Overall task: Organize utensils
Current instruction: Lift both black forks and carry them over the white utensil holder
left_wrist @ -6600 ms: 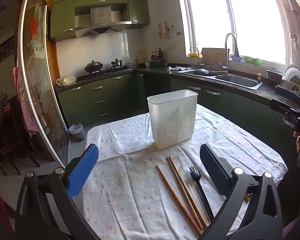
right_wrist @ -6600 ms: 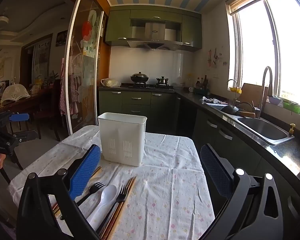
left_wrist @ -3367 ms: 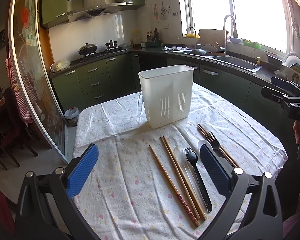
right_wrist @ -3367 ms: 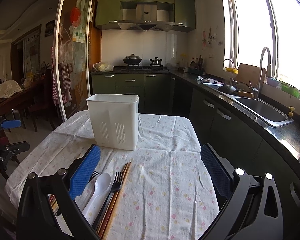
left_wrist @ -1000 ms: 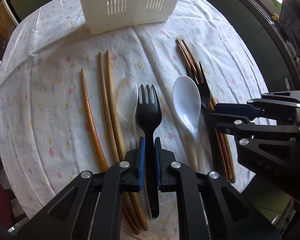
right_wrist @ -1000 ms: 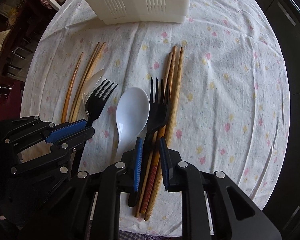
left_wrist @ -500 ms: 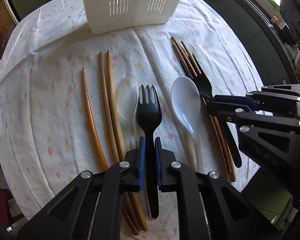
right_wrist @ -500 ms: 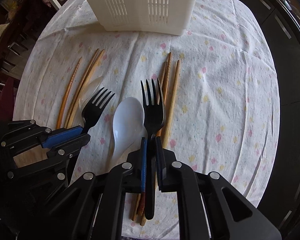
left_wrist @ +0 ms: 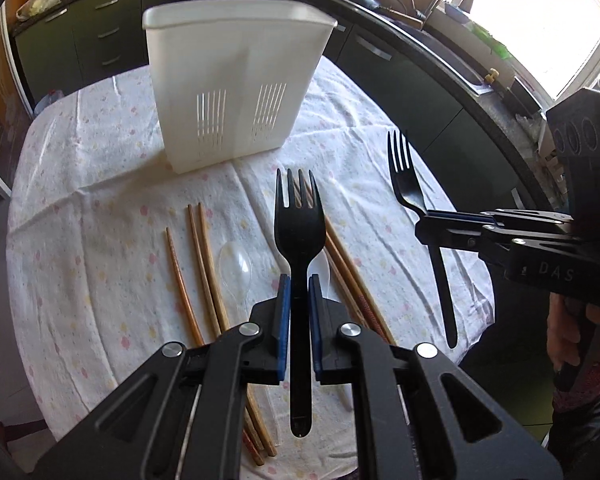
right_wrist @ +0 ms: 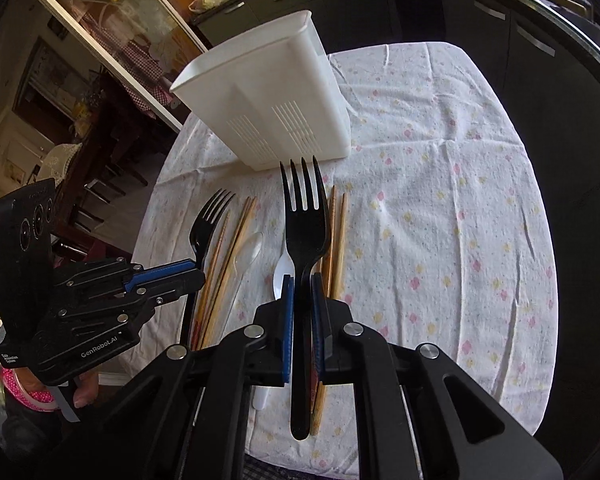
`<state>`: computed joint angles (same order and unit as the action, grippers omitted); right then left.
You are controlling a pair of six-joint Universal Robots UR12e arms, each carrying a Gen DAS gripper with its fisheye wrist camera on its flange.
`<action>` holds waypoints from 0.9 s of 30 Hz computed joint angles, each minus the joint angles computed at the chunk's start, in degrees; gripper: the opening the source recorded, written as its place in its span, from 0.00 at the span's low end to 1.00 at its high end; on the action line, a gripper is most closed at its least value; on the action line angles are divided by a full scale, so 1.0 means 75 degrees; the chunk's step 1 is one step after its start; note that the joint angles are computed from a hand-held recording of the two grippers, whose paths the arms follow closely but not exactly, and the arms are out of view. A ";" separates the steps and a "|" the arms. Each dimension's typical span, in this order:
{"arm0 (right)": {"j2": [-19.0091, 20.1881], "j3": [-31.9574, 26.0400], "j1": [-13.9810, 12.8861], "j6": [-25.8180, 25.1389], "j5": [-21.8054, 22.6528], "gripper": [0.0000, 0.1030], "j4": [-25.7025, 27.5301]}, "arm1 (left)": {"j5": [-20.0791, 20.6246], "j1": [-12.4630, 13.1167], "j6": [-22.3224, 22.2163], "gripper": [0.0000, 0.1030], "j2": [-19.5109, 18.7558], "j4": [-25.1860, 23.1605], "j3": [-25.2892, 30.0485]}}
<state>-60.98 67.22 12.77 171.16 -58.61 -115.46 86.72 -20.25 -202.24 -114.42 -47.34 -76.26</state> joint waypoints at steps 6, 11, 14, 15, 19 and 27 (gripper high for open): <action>-0.0269 0.0333 -0.0278 0.0488 0.0747 0.09 -0.1529 | 0.1350 -0.0080 0.0716 0.09 0.0032 0.2641 0.0145; -0.0147 0.0256 -0.0280 0.1276 0.1068 0.09 -0.2933 | 0.2348 0.0003 0.1318 0.09 -0.0610 0.4981 0.0792; 0.0040 0.0056 -0.0247 0.1785 0.1018 0.09 -0.3782 | 0.2951 0.0022 0.1517 0.09 -0.1099 0.5755 0.1252; 0.0109 -0.0030 -0.0217 0.1921 0.0918 0.09 -0.4036 | 0.3142 0.0014 0.1562 0.09 -0.1236 0.5877 0.1385; 0.0438 -0.0484 -0.0137 0.2456 0.0738 0.09 -0.4786 | 0.3457 0.0015 0.1679 0.09 -0.1676 0.5786 0.1778; 0.1335 -0.1790 0.0074 0.3272 0.0181 0.09 -0.6378 | 0.3595 0.0043 0.1401 0.09 -0.1756 0.5273 0.1454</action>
<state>-50.97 53.79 13.33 195.69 -57.25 -163.29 113.68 -19.92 -191.74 -127.59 -7.79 -65.35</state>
